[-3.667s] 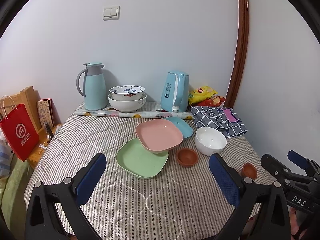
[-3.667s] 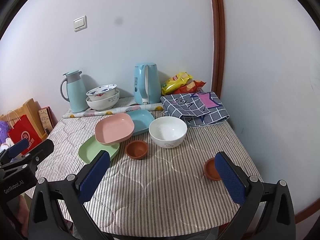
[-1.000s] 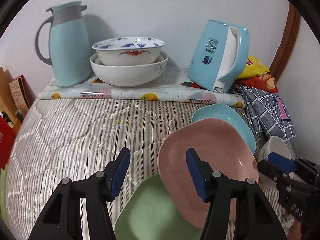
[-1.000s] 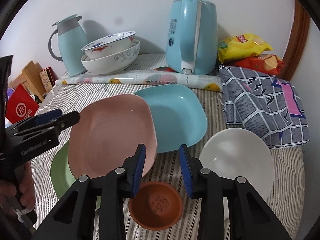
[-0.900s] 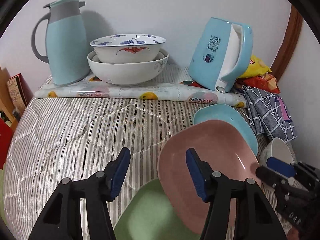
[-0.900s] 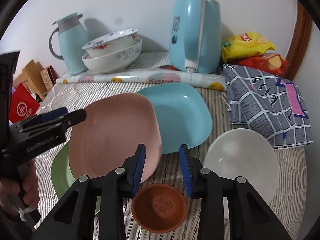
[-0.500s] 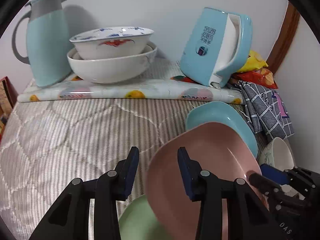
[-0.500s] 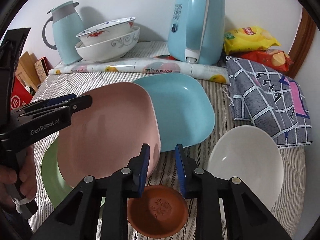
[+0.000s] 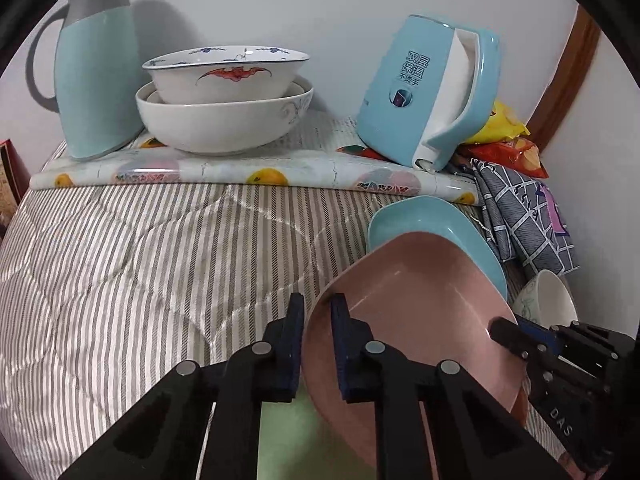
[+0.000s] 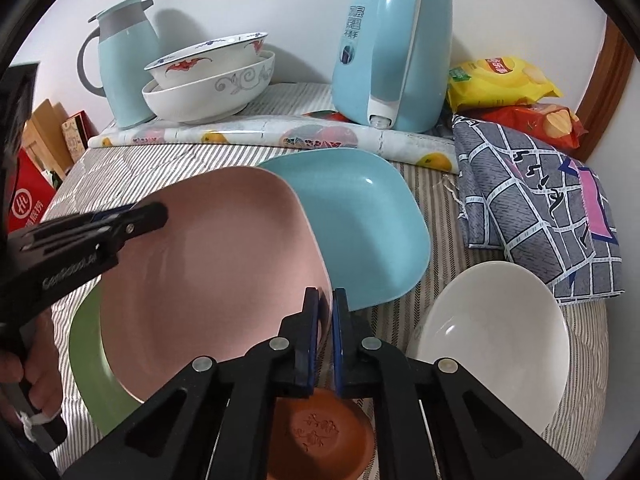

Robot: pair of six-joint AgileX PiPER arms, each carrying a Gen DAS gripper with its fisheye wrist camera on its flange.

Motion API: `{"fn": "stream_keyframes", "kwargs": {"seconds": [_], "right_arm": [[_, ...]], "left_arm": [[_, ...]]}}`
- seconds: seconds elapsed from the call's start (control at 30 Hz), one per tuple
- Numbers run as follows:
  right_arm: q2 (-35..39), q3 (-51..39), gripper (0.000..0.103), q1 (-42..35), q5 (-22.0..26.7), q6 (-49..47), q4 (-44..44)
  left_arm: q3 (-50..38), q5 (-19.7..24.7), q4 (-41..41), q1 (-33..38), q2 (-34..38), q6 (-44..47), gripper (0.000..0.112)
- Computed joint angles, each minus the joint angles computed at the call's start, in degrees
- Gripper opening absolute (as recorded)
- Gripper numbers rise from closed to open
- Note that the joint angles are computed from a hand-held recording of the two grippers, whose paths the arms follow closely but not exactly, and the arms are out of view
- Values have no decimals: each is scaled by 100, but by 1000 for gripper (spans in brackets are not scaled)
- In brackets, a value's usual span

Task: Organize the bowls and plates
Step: 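Close the left tool on the pink plate rim and lift it, then lower the pink plate onto the green plate and open the left tool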

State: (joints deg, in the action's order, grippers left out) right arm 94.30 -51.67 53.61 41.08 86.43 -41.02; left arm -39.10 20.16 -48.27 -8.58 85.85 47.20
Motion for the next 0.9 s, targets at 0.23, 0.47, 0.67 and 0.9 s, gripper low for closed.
{"fn": "stream_keyframes", "kwargs": {"seconds": [0.23, 0.47, 0.67, 0.9], "right_arm": [[-124, 6, 6, 147, 25, 127, -117], [-122, -183, 6, 429, 176, 255, -246], [-44, -314, 6, 705, 189, 270, -299], [106, -424, 6, 993, 239, 242, -297]], "left_arm": [[254, 233, -96, 310, -397, 109, 11], [611, 399, 338, 682, -1027, -172, 10], [942, 635, 338, 1218, -1448, -5, 10], [1331, 805, 150, 1699, -1765, 332, 10]]}}
